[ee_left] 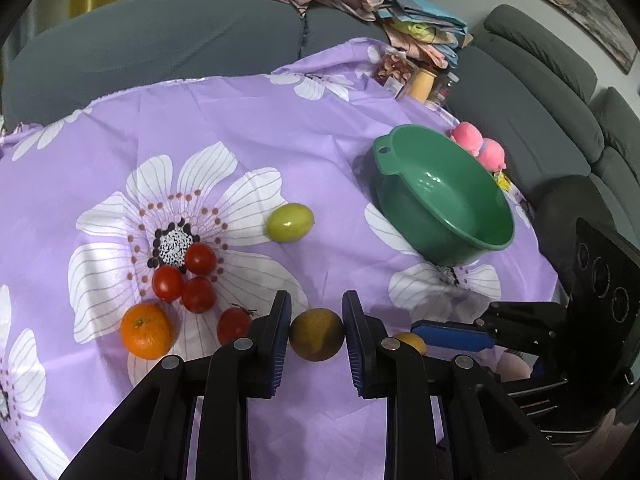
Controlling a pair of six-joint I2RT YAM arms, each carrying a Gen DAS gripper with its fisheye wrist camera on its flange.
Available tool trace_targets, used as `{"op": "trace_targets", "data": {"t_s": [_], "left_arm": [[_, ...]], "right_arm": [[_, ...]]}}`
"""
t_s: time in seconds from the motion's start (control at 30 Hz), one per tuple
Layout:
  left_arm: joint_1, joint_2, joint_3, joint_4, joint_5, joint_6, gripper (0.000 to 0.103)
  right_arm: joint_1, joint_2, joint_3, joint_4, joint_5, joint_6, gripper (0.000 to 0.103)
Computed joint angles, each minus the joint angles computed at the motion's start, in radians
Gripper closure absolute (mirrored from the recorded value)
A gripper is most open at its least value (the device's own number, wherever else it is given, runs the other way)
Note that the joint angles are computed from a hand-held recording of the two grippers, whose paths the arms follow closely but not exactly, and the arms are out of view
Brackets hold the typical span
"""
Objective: Organize fruits
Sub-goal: 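Carry both held yellow fruits over the green bowl with both grippers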
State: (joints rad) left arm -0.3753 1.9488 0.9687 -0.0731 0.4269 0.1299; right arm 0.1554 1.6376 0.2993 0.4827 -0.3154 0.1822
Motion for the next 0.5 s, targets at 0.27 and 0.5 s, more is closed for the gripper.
{"op": "trace_targets", "data": {"t_s": [0.27, 0.5], "left_arm": [[-0.016, -0.043, -0.013, -0.002, -0.009, -0.008, 0.077], [-0.048, -0.058, 0.002, -0.009, -0.023, -0.017, 0.077]], "right_arm": [[-0.024, -0.073, -0.041, 0.01, 0.003, 0.003, 0.077], [-0.07, -0.137, -0.067, 0.005, -0.01, -0.006, 0.077]]}}
